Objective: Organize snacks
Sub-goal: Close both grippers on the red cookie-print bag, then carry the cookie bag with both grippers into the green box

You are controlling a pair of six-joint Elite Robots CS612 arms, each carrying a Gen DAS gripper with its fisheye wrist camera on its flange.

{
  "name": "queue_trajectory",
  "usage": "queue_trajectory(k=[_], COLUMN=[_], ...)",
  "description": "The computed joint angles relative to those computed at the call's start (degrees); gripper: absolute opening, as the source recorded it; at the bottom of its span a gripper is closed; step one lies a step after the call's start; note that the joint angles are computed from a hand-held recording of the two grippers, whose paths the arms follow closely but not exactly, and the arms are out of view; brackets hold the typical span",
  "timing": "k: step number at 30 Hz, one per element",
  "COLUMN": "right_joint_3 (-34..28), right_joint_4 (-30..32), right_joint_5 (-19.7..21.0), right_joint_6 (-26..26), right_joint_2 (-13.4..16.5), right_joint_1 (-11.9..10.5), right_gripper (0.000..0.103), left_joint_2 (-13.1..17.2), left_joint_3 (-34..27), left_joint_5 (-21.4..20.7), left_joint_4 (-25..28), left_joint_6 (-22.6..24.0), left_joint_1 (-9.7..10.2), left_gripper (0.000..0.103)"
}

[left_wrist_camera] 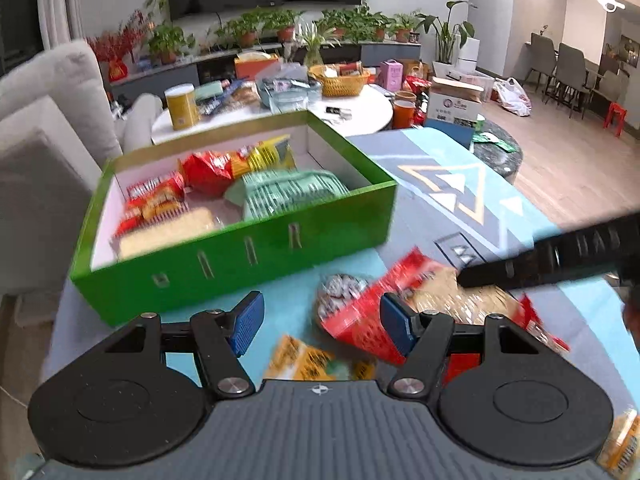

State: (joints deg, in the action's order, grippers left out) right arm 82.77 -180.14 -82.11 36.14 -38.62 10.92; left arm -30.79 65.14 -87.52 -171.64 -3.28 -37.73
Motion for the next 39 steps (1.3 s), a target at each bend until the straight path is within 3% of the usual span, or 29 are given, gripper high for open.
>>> queue_trajectory(k=[2,6,8,12,16,21,26,32,35,39], right_joint_3=[-0.28,-0.76,-0.92,-0.74,-0.67,-0.51,-0.21,-0.62,-0.63,-0.61], right_joint_4=[0.85,1.87,2.19,1.42,1.34,0.68,0.05,1.48,1.6,1.56], right_joint_5=[0.09,3.5,4.26,5.06,4.71,5.53,6.02,5.42,4.79,4.71], right_joint_6=[0.2,0.93,1.6,3.07,2.49,2.42,2.74,3.1,2.8,2.05], right_joint_2=[0.09,0.92,1.37,1.69,1.62,1.78,1.8,1.65,1.64,1.58], right_joint_1=[-0.37,-1.18,-1.35,-1.5,-1.4,-1.52,-1.68,-1.43,-1.26,-1.12], right_gripper=[0.047,0.061,0.062,0.064,0.065,0.051,0.051,0.051,0.051,0.049], left_joint_2=[-0.68,-1.26,-1.17,-0.65,-0.13,-0.61,-1.53,0.74,2.51,3.19], left_joint_3=[0.83,1.54,1.27,0.45,-0.65,-0.09,1.43,-2.86,-5.44,-6.06], left_joint_5=[-2.7,-8.63,-10.37,-8.43,-9.22,-8.68,-10.84,-11.32,-12.64,-15.24], left_joint_4=[1.43,3.36,4.62,5.7,7.04,7.56,4.62,10.38,12.86,11.99], left_joint_6=[-1.13,-2.04,-1.93,-1.17,-2.83,-2.9,-3.67,-3.34,-6.31,-7.23], left_joint_1=[0.21,0.49,0.36,-0.47,-0.28,-0.28,-0.11,-0.72,-0.54,0.05], left_gripper=[0.062,0.066,0.066,0.068,0.069,0.07,0.07,0.073,0.079,0.071])
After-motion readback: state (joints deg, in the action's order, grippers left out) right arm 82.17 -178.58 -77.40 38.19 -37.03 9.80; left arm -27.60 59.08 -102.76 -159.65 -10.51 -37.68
